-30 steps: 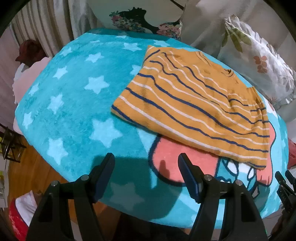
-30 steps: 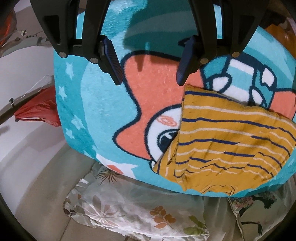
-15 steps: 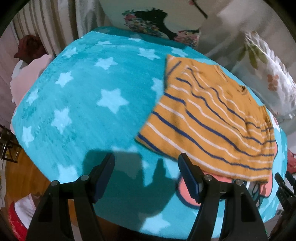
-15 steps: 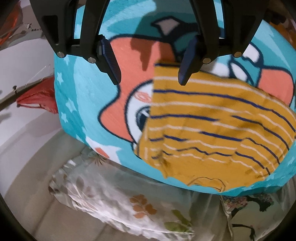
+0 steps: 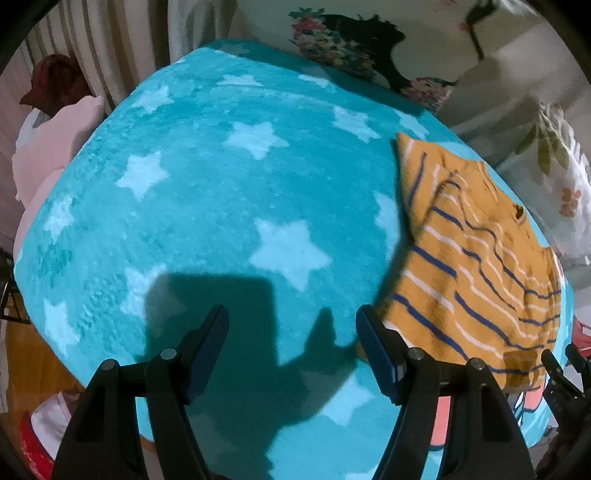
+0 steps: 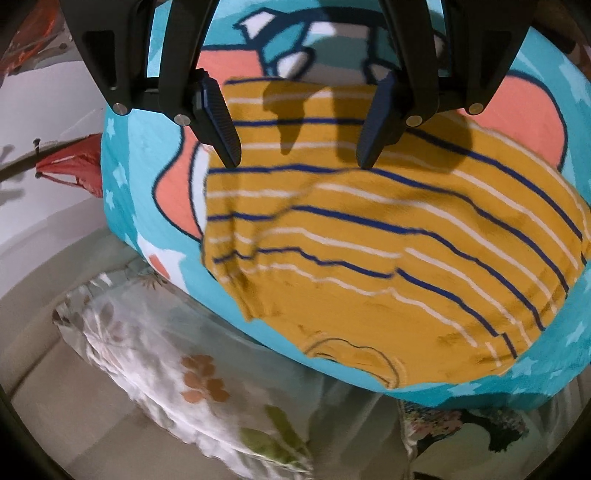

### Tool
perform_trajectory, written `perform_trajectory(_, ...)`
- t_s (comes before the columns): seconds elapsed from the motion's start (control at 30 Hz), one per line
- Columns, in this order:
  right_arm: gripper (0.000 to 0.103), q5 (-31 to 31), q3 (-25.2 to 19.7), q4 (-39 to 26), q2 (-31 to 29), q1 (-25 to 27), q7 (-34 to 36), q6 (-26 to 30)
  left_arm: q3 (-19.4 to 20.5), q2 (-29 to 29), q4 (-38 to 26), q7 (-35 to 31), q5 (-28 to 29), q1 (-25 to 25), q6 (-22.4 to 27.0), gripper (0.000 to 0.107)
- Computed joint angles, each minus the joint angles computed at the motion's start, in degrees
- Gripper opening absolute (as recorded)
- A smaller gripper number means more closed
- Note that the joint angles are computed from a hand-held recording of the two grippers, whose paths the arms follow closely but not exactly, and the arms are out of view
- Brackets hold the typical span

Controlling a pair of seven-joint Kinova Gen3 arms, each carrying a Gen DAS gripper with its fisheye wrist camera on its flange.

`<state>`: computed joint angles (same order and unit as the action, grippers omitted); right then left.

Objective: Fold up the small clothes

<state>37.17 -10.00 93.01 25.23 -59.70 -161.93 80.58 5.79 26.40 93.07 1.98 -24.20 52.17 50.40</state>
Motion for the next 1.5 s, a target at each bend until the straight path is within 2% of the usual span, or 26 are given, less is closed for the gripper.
perform_trajectory(0.37, 0.069, -0.90, 2.32, -10.49, 7.16, -1.06, 6.63, 2.56, -0.01, -1.82, 5.39, -2.73, 2.38, -4.30, -5.63, 0.070)
perform_trajectory(1.0, 0.069, -1.77, 7.04, -27.73, 16.88, -2.44, 20.26, 4.02, -0.80, -4.41, 12.00, -3.94, 4.86, -6.87, -12.93, 0.070)
perform_trajectory(1.27, 0.070, -5.13, 8.64, -36.47, 21.30, -1.86, 27.30, 3.27, -0.71, -5.34, 13.97, -2.72, 5.52, -7.02, -14.63, 0.071)
perform_trajectory(1.5, 0.070, -14.11, 7.79, -40.82, 22.74, 2.51, 30.09, -1.11, -0.67, -5.39, 14.71, -1.70, 5.61, -6.49, -16.89, 0.074)
